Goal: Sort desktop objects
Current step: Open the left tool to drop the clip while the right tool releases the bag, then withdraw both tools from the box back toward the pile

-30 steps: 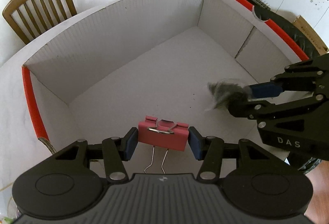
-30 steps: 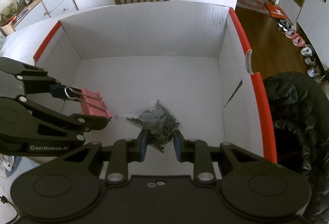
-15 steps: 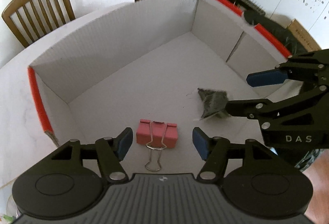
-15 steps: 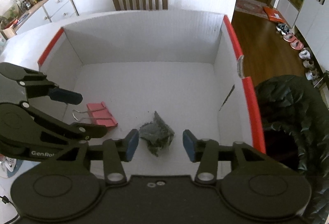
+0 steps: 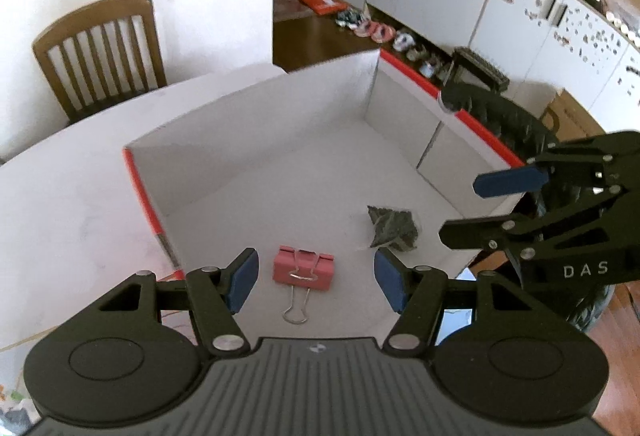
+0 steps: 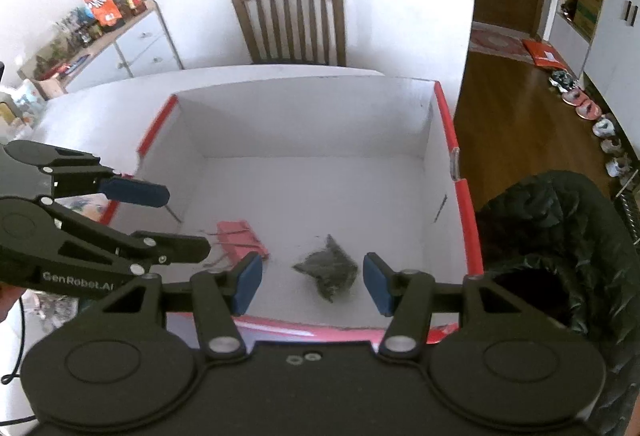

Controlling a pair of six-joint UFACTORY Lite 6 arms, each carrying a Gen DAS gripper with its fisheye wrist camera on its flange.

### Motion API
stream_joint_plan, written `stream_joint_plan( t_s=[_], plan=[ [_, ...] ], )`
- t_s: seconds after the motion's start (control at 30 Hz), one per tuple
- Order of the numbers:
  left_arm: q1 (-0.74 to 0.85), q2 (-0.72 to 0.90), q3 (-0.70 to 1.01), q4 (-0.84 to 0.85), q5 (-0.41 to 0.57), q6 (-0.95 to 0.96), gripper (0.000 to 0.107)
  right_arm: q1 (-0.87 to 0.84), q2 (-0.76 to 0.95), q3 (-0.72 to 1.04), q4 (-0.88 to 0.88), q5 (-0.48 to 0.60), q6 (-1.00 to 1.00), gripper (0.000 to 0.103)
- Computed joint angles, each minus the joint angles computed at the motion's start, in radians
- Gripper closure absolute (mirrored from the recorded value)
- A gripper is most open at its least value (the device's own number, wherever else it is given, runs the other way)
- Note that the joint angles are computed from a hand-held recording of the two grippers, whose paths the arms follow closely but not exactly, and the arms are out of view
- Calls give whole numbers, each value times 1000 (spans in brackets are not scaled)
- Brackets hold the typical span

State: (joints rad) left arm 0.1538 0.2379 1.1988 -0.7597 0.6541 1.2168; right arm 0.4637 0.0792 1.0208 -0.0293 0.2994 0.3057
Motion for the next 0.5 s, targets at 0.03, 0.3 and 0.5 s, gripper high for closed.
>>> stream_joint_plan(
  t_s=[0.03, 0.3, 0.5],
  plan=[
    [15, -21, -13, -10, 8, 11, 44, 10, -12, -5, -15, 1, 22, 47],
    [133, -153, -102, -90, 78, 144, 44, 108, -116, -56, -218, -6, 291, 39],
    [287, -238, -151, -166, 206, 311, 44, 236, -165, -55, -463, 41, 599, 33]
  ],
)
